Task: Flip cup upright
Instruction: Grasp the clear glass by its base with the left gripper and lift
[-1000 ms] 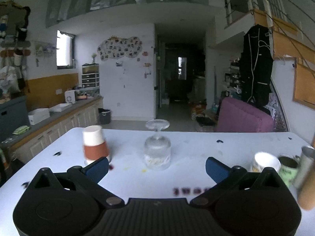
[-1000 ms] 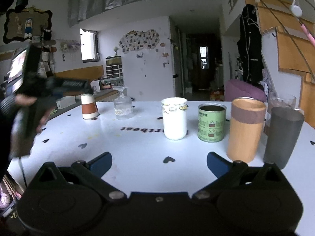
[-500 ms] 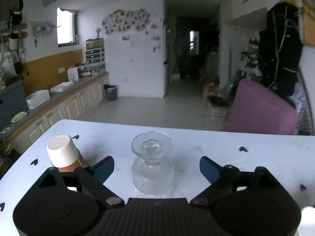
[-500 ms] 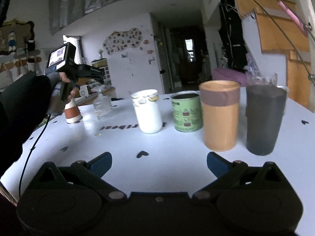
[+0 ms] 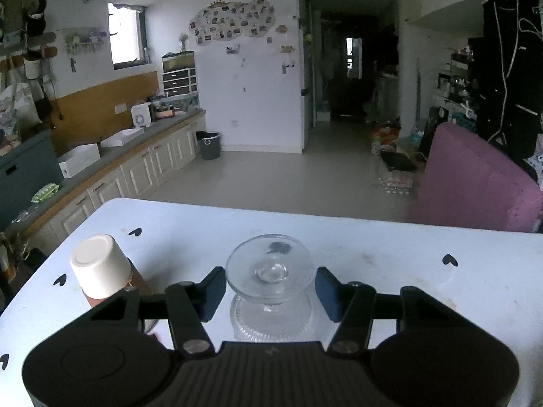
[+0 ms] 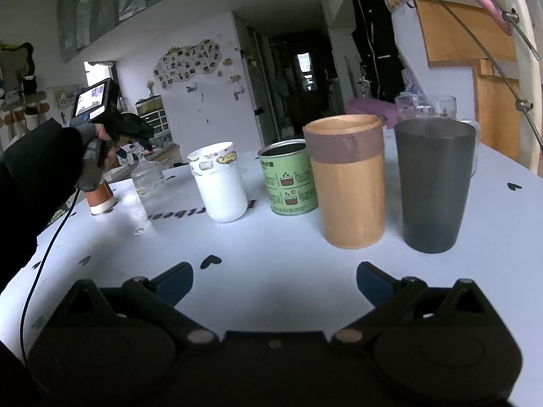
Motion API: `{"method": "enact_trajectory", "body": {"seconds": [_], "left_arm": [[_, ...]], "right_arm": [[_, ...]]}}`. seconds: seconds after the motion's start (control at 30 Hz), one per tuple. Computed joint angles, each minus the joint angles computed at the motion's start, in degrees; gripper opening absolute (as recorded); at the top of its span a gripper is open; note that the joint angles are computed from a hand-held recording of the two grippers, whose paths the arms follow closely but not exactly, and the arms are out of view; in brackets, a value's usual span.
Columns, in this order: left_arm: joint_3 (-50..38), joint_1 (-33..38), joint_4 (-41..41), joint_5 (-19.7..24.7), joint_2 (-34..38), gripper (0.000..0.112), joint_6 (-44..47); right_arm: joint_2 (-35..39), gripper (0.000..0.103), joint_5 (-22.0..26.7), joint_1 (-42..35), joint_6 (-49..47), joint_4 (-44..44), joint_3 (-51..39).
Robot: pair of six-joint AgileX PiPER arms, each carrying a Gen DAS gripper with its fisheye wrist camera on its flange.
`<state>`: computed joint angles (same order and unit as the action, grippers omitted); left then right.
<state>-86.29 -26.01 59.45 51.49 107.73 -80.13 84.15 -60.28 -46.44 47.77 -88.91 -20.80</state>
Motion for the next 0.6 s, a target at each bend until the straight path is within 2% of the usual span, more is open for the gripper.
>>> {"method": "enact_trajectory", "body": {"seconds": [0.23, 0.4, 0.6], "left_arm": [[12.6, -4.8, 6.7, -1.6, -7.7, 0.057, -8.7], [24.1, -10.1, 7.6, -1.6, -14.7, 0.057, -13.8], [36.2, -16.0, 11.0, -1.8, -18.4, 0.057, -27.3]], "right_arm": [[-0.6, 0.103, -2.1, -1.5, -0.2, -1.7, 0.5], [-1.5, 0.103, -3.9, -2.1, -0.8, -3.4, 1.3], [-3.1, 0.103, -7.4, -5.2, -2.0, -6.9, 2.6]]}}
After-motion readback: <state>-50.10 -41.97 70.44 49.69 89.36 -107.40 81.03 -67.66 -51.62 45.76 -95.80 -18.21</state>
